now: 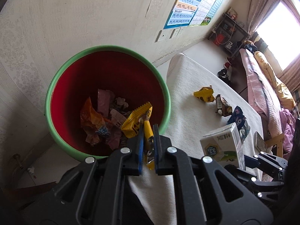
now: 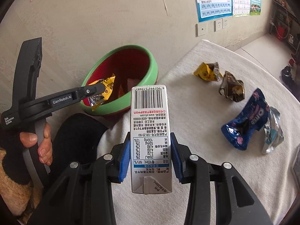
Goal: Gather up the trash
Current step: 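Carry the yellow wrapper and milk carton toward the red bin, then open both grippers to drop the yellow wrapper and carton into the bin, then grasp the blue Oreo wrapper with the left gripper while the right grasps a silver-blue wrapper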
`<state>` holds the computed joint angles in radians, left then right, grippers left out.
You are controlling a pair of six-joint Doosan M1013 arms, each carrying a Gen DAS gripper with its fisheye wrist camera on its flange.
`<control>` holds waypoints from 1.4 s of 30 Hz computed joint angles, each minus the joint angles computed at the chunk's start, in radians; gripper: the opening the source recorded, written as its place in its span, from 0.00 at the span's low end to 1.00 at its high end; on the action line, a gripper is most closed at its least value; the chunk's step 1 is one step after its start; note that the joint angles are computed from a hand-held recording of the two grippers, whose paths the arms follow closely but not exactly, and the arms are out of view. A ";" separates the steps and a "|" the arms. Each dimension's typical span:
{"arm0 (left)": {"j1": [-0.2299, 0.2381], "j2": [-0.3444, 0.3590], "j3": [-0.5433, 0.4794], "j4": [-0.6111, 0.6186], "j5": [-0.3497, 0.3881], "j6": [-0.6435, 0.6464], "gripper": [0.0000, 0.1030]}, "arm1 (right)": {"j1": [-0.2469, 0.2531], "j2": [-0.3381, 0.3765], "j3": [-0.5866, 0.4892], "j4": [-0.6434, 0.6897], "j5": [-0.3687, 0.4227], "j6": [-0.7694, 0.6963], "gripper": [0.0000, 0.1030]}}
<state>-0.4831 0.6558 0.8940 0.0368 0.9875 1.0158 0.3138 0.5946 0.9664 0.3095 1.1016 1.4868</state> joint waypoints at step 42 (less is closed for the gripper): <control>-0.110 0.181 -0.295 -0.056 0.198 0.251 0.58 | -0.179 -0.043 0.143 -0.182 -0.106 0.302 0.22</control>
<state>-0.5928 0.8370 0.5985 -0.0197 1.1853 1.2671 0.1345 0.5518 1.1091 0.1278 0.9954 1.7892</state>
